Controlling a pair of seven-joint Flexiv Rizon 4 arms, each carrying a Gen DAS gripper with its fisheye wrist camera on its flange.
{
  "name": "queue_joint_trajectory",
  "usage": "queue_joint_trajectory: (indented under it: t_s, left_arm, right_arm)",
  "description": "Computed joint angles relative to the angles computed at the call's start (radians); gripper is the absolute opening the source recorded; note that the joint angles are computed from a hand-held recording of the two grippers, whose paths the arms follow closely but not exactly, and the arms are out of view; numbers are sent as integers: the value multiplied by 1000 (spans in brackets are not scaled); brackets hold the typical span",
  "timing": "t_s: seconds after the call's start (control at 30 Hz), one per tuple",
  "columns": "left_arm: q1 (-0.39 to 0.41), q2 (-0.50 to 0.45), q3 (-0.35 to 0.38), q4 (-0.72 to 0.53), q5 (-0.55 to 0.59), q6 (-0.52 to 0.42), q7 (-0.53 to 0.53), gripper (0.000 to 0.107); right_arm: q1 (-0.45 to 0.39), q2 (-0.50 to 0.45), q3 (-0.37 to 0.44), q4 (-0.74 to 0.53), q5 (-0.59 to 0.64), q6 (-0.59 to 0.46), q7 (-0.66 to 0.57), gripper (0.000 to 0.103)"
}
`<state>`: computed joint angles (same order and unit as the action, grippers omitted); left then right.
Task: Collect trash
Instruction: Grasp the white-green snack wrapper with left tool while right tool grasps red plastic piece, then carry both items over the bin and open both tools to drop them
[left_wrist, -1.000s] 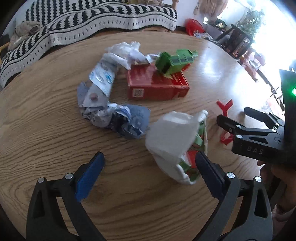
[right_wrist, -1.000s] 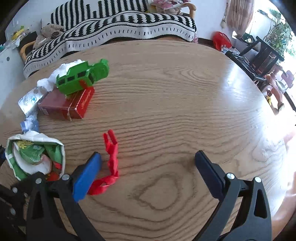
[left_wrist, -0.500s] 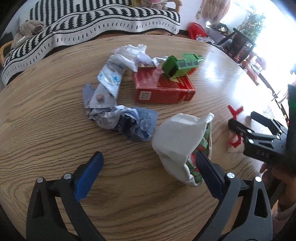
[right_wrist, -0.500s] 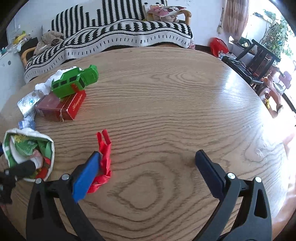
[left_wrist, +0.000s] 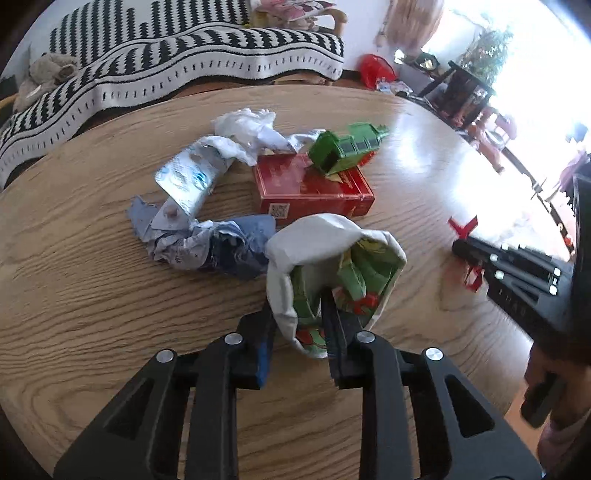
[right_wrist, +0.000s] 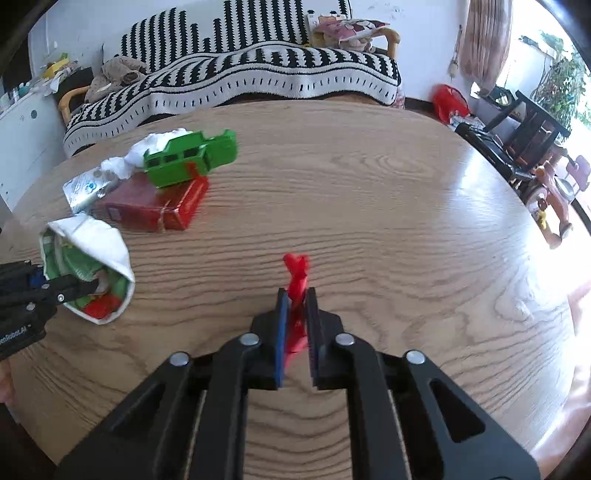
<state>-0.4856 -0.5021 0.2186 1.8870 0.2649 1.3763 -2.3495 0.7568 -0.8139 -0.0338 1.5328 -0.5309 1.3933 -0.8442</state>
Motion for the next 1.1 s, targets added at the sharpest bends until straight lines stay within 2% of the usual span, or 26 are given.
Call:
queue_joint_trajectory:
  t_s: [0.07,0.23,0.53,0.7,0.8,0.87,0.93,1.03,1.1]
  left_arm:
    - [-41,3,45,-15,31,-18,-39,21]
    - [-21,20,25,-6,50,-26,-58,20]
    - [4,45,3,17,66,-15,-69,20]
    - [-1,61,4,26,81,1,-83,20]
    - [-41,91,33,26,120,39,-120,20]
    - [-98,108,75,2,182,18,-170,20]
    - [-104,123,51,-14,207,-2,-183,20]
    - [-104,133,-31,-52,219,-38,-148,20]
    - [-90,126,-98,-63,188,-35,-117,20]
  right_arm:
    - [16,9,-19,21,-1,19,23,9]
    - [7,26,5,45,13,27,29,9]
    - [15,59,-8,76,15,44,60,9]
    - [24,96,-28,125,18,88,92,9]
    - [30,137,-45,181,24,134,109,9]
    - [44,181,-74,240,30,178,125,9]
    - [61,234,-110,311,42,227,135,9]
    - [107,318,-183,426,74,291,140,9]
    - [139,364,-225,489,105,318,127,9]
